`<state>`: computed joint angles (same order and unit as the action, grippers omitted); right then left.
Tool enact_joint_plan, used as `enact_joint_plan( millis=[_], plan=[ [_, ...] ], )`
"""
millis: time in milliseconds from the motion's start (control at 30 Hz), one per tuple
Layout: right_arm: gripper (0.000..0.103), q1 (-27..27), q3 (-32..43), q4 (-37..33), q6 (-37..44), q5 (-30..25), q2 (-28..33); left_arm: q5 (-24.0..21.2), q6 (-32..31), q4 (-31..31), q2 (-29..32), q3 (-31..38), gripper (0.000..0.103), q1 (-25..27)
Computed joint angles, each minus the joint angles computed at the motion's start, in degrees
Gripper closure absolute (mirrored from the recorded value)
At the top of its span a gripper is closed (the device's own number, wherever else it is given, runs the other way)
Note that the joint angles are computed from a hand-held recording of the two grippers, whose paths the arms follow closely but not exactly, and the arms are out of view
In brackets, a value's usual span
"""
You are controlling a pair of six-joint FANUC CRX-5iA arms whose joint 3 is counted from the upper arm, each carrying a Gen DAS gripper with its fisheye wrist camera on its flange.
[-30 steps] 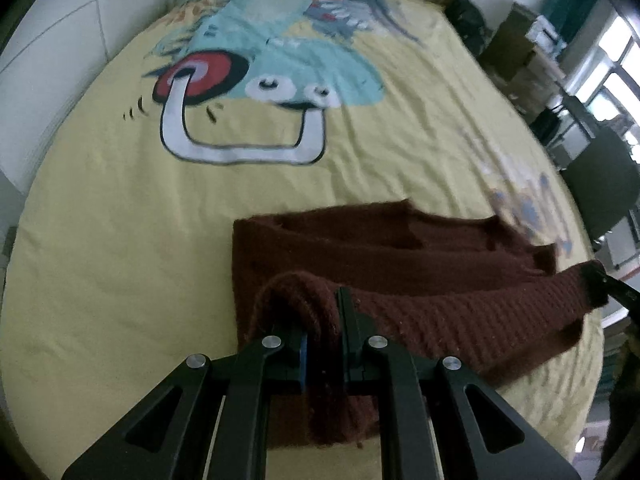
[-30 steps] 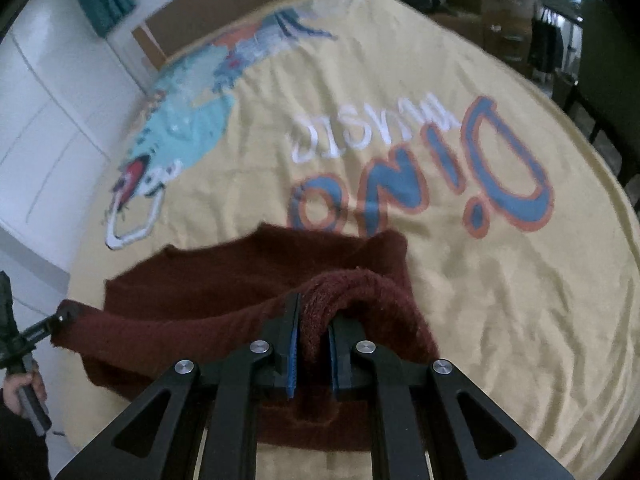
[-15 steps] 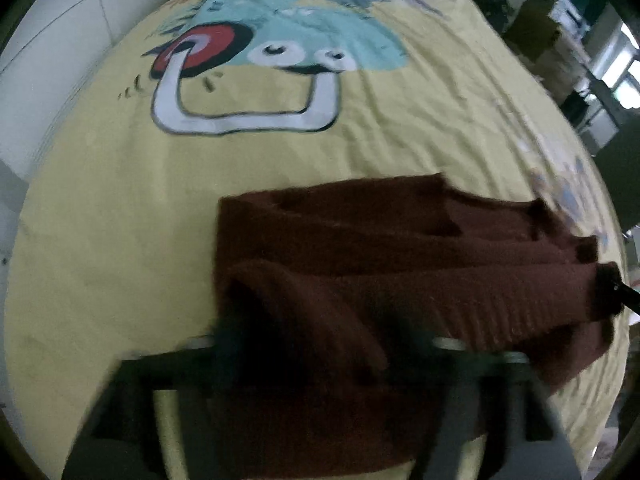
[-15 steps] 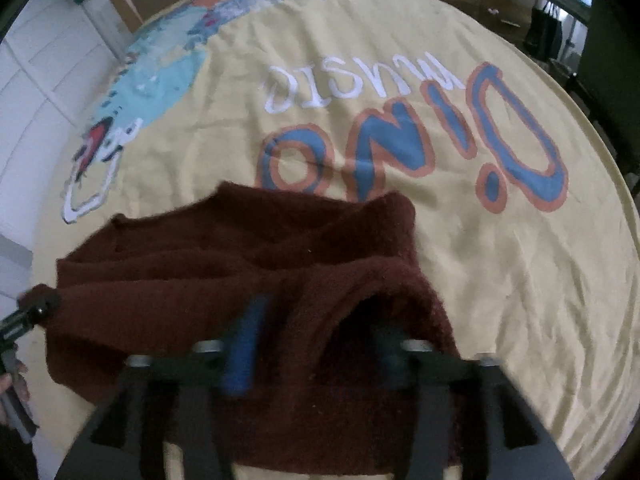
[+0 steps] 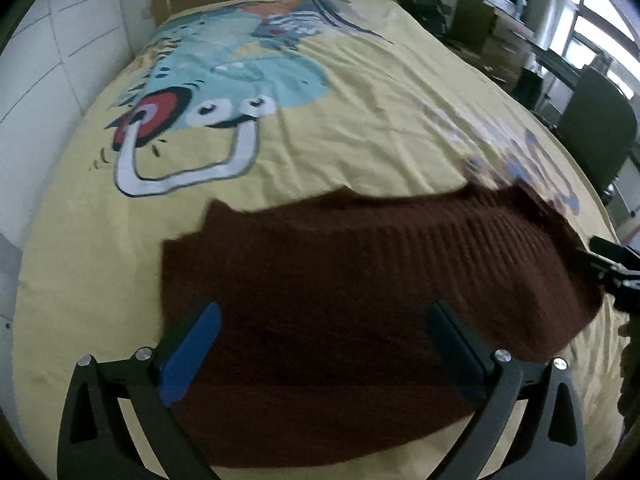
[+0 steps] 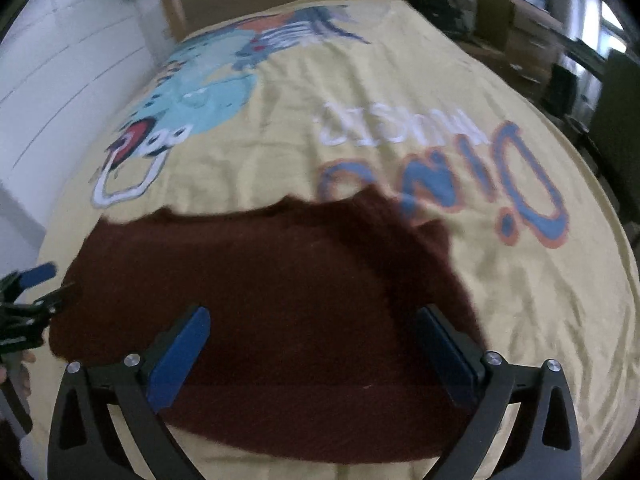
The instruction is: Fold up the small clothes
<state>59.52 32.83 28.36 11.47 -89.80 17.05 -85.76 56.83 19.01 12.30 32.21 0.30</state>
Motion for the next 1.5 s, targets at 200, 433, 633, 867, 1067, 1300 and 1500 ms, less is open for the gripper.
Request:
enact_joint_plan(
  millis=[200,433,633,867,1067,1300,1500],
  plan=[
    [0.0,3.0,0.4,2.1,1.5,1.3,3.0,4.1,-1.6,-0.7,-4.5,-8.9,0.001,-1.3],
    [0.0,4.3,-0.2,-0.1,3.6,0.5,5.3,7.9,-2.7,-6.6,-7.9,-15.8,0.001,-2.5],
    [0.0,4.5,-7.4,0.4,0.6,0.7,0.8,9.8,-4.4,-5.5,-8.7,-17.8,0.001,1.5],
    [0.0,4.5,-15.3,-0.1,-5.6,0.6,-5.5,8.8,-7.8,-2.4,-8.5,-18.7,0.001,4.9],
    [0.0,4.5,-18.6,-1.2,-7.8,2.8,-8.1,9.9,-6.1,-2.9,-9.1,-19.5,0.001,4.4],
    [0.0,4.6,-17.5,-2.2,-8.6,2.2,-7.6,7.8,-6.6,-2.7,-7.9,-17.5,0.001,4.6],
    [0.0,5.8,-12.2,-2.5,-6.4,-1.8,-5.8,0.6,-5.7,0.8,-5.4,-12.0,0.001,6.8]
  ],
)
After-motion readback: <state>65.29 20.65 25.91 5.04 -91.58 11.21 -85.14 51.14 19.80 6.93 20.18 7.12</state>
